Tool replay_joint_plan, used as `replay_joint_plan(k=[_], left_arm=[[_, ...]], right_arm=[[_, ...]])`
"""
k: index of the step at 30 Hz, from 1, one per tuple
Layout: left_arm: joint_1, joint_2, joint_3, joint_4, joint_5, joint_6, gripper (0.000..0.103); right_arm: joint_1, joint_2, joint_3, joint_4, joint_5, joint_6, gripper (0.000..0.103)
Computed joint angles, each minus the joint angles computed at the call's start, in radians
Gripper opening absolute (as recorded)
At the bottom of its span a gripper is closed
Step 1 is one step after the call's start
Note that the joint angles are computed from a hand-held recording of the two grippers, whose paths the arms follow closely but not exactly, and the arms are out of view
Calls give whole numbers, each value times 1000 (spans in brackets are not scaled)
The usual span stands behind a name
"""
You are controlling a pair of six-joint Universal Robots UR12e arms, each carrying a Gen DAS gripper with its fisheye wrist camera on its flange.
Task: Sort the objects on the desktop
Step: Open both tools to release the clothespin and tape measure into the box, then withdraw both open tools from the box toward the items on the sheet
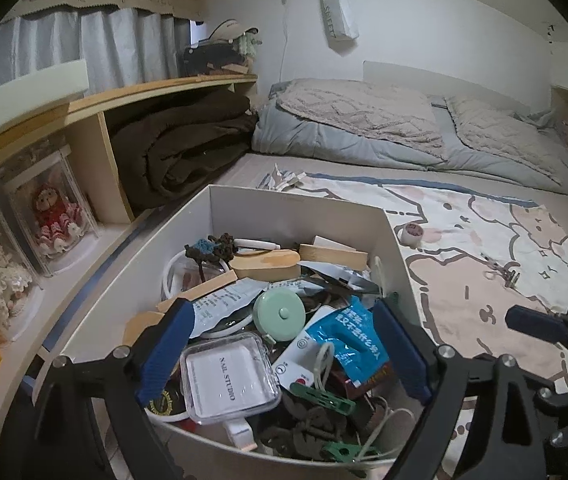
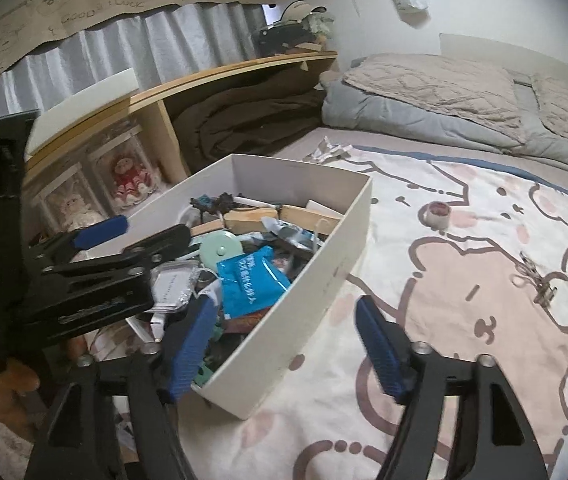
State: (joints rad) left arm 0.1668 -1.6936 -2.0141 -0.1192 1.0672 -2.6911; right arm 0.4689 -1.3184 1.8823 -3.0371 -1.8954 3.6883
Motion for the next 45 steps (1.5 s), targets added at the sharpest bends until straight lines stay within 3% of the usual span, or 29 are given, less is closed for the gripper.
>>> replay_joint_plan(k=[7,15,24,29,45], left_arm=[[14,30,-33,40,-38,-10,95],[24,56,-64,54,-59,-16,96],[28,78,-94,75,-74,-18,103],[29,86,-102,54,-103,-5,103],[-6,95,-115,72,-93,-11,103]], right_arm=[[2,-15,22,-23,-42,10,101],[13,-29,45,-44,-127,6,103],[9,-54,77,-61,-151,13,103],[6,-64,91,-63,-160,10,103],[-9,-105,145,-77,-197,20,103]])
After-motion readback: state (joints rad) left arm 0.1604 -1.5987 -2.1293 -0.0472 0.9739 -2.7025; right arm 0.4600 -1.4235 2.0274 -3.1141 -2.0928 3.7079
